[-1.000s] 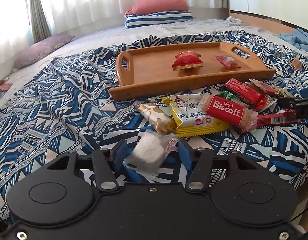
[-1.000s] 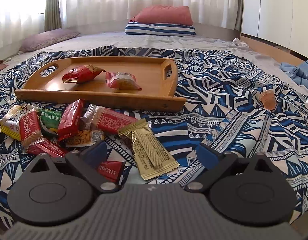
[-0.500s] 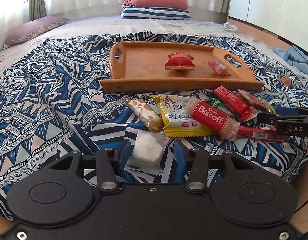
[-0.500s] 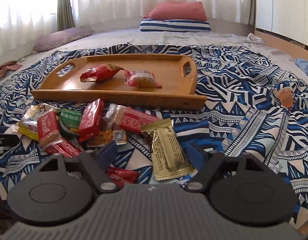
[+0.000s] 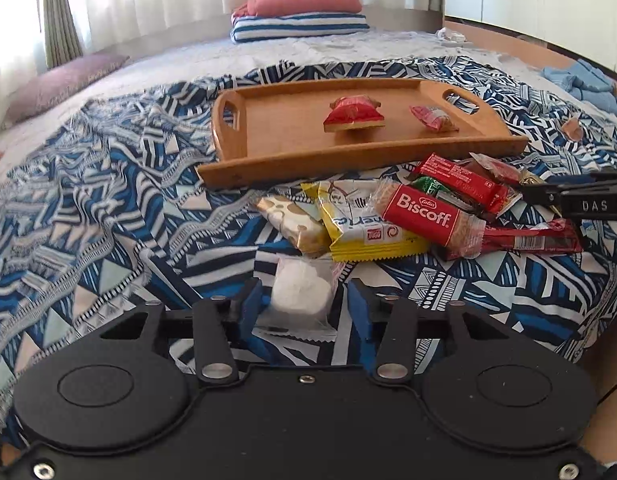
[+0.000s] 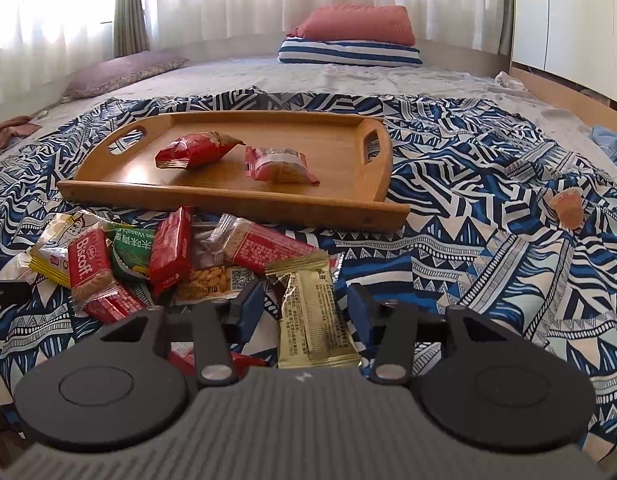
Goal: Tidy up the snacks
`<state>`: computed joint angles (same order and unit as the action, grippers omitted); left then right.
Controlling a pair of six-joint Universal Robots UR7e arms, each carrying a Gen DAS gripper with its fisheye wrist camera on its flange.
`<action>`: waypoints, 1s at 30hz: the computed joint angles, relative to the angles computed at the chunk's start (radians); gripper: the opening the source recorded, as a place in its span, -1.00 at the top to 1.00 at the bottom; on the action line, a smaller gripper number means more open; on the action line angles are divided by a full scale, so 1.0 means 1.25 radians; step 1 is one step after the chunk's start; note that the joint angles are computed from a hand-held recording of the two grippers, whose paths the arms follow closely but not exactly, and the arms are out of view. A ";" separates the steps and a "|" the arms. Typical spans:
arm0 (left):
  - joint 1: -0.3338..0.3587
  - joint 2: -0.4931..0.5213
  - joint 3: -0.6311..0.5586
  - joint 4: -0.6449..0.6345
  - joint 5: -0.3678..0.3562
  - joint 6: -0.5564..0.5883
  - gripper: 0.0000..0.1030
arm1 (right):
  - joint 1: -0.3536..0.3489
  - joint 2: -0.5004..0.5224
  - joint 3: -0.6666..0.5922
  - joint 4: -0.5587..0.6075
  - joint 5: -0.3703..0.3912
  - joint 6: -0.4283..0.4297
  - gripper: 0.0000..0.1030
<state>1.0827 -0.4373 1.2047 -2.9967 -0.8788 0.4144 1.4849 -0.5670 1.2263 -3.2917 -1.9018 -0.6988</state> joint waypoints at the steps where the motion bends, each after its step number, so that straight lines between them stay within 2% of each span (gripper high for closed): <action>1: 0.002 0.000 -0.002 0.002 -0.003 -0.013 0.16 | -0.001 -0.002 0.002 0.009 0.002 0.007 -0.12; 7: 0.004 -0.005 -0.005 0.018 -0.010 -0.047 0.42 | 0.002 -0.003 0.006 0.012 -0.007 0.002 0.01; 8: 0.003 -0.005 -0.006 0.019 -0.008 -0.051 0.42 | 0.004 -0.001 0.005 0.011 -0.013 0.002 0.03; 10: 0.002 -0.004 -0.008 0.020 -0.003 -0.060 0.42 | 0.007 0.001 -0.001 0.017 -0.027 0.007 0.23; 12: 0.001 -0.004 -0.007 0.021 0.000 -0.070 0.42 | 0.011 0.000 -0.006 0.030 -0.042 0.013 0.26; 20: -0.004 -0.016 0.008 0.014 -0.001 -0.090 0.42 | 0.027 -0.005 0.003 0.044 -0.074 0.018 0.30; 25: -0.005 -0.028 0.020 0.010 -0.025 -0.114 0.42 | 0.030 -0.008 0.003 0.047 -0.079 0.054 0.32; 30: -0.012 -0.031 0.030 -0.013 -0.024 -0.102 0.42 | 0.035 -0.012 0.007 0.031 -0.073 0.047 0.32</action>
